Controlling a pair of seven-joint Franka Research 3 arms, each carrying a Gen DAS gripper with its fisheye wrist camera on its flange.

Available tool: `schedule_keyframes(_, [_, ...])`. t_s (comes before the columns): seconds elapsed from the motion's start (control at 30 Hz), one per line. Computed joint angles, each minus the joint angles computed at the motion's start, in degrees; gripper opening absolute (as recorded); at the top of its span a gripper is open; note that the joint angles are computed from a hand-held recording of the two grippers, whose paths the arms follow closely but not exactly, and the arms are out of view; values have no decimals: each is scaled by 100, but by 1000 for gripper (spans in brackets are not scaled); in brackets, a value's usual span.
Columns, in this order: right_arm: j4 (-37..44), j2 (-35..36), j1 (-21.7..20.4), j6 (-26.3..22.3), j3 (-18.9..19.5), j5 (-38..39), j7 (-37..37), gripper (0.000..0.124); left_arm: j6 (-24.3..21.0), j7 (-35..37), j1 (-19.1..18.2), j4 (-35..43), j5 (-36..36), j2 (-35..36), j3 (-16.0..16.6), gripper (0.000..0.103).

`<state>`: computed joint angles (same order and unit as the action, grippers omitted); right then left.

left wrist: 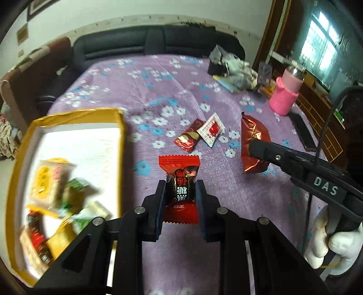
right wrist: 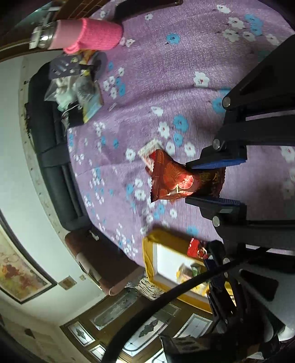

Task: Organize snacks
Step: 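Grasp the red candy with the left gripper while the right gripper grasps the red-gold packet, then drop both candies into the white box with both grippers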

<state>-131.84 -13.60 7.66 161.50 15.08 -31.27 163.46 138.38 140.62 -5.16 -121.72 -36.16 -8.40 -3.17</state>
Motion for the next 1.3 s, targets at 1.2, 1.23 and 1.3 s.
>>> schedule_keyframes(1.2, [3494,2904,2372,-1381,-1035,621,-1674,21,64,109,1562,507,-1374,717,451,50])
schedule_keyframes(1.23, [3539,2939,2428,-1393,-1102,642,-1687,21,75,128,1581,505,-1401,714,430,59])
schedule_keyframes(1.3, [3593,2981,2539,-1392,-1237,592,-1596,25,124,185,1597,470,-1472,670,398,67])
